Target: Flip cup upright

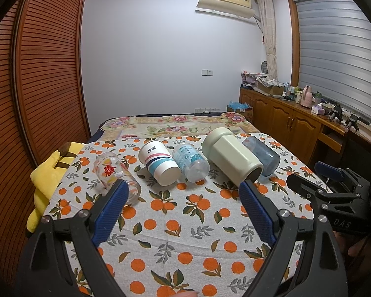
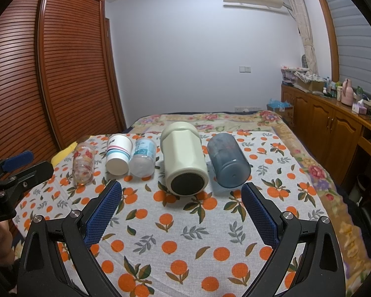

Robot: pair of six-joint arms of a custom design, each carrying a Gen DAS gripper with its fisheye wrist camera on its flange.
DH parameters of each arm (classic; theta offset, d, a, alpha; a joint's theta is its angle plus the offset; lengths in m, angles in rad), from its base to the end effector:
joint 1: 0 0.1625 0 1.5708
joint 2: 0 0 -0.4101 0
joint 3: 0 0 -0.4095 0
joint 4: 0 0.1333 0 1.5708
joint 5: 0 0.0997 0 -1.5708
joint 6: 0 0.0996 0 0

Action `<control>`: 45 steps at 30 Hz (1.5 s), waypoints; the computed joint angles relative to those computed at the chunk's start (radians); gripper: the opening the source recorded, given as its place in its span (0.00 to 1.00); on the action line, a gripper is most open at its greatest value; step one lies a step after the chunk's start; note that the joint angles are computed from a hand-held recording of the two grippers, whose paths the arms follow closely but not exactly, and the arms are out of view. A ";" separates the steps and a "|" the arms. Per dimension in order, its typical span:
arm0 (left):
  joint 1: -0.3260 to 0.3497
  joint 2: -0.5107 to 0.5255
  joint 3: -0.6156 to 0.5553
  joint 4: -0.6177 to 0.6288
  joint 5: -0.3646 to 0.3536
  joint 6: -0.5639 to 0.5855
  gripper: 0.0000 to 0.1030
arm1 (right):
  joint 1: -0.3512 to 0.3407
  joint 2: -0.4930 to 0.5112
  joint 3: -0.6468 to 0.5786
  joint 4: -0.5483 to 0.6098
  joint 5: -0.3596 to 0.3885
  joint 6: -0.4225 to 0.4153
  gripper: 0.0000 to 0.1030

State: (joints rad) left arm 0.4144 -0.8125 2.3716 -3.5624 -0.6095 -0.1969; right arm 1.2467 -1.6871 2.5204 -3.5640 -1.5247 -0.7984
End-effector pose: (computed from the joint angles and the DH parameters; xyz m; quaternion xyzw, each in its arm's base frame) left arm -0.2807 -0.3583 0.0408 0.3117 0.8141 -0.4311 0.2330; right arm 0.0164 -0.3840 0.3184 0.2087 -0.8099 0.4741 0.2753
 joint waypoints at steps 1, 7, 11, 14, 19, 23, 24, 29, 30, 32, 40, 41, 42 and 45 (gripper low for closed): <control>0.000 0.000 0.000 0.000 0.000 0.000 0.89 | 0.000 -0.001 0.000 0.002 0.000 0.000 0.96; -0.001 0.001 -0.001 0.001 0.001 -0.001 0.89 | 0.000 0.001 0.000 -0.001 0.000 -0.002 0.96; -0.001 0.001 0.000 0.001 0.001 -0.001 0.89 | 0.002 0.002 -0.001 0.000 -0.003 0.001 0.96; -0.002 0.002 0.001 0.009 0.000 -0.010 0.89 | 0.004 0.005 0.000 -0.003 -0.010 0.001 0.96; 0.008 0.010 0.001 0.009 -0.005 -0.009 0.89 | 0.006 0.006 -0.002 0.001 -0.017 -0.001 0.96; 0.026 0.014 -0.007 0.020 -0.013 -0.002 0.89 | 0.008 0.018 -0.015 0.008 -0.026 -0.004 0.96; 0.038 0.013 -0.012 0.027 -0.019 0.005 0.89 | 0.009 0.020 -0.018 0.013 -0.028 -0.004 0.96; 0.077 0.007 -0.036 0.071 -0.066 0.027 0.89 | 0.027 0.040 -0.055 0.071 -0.045 -0.034 0.96; 0.085 0.008 -0.042 0.076 -0.075 0.042 0.89 | 0.035 0.051 -0.072 0.091 -0.057 -0.039 0.96; 0.101 0.014 -0.061 0.088 -0.081 0.066 0.89 | 0.048 0.068 -0.100 0.127 -0.076 -0.042 0.95; 0.176 0.025 -0.126 0.130 -0.143 0.131 0.89 | 0.112 0.158 -0.226 0.248 -0.178 -0.071 0.89; 0.183 0.026 -0.133 0.134 -0.149 0.139 0.89 | 0.116 0.164 -0.237 0.262 -0.188 -0.072 0.87; 0.192 0.029 -0.142 0.137 -0.156 0.149 0.89 | 0.124 0.177 -0.262 0.295 -0.209 -0.070 0.85; 0.214 0.032 -0.166 0.161 -0.176 0.163 0.89 | 0.138 0.210 -0.326 0.383 -0.254 -0.058 0.82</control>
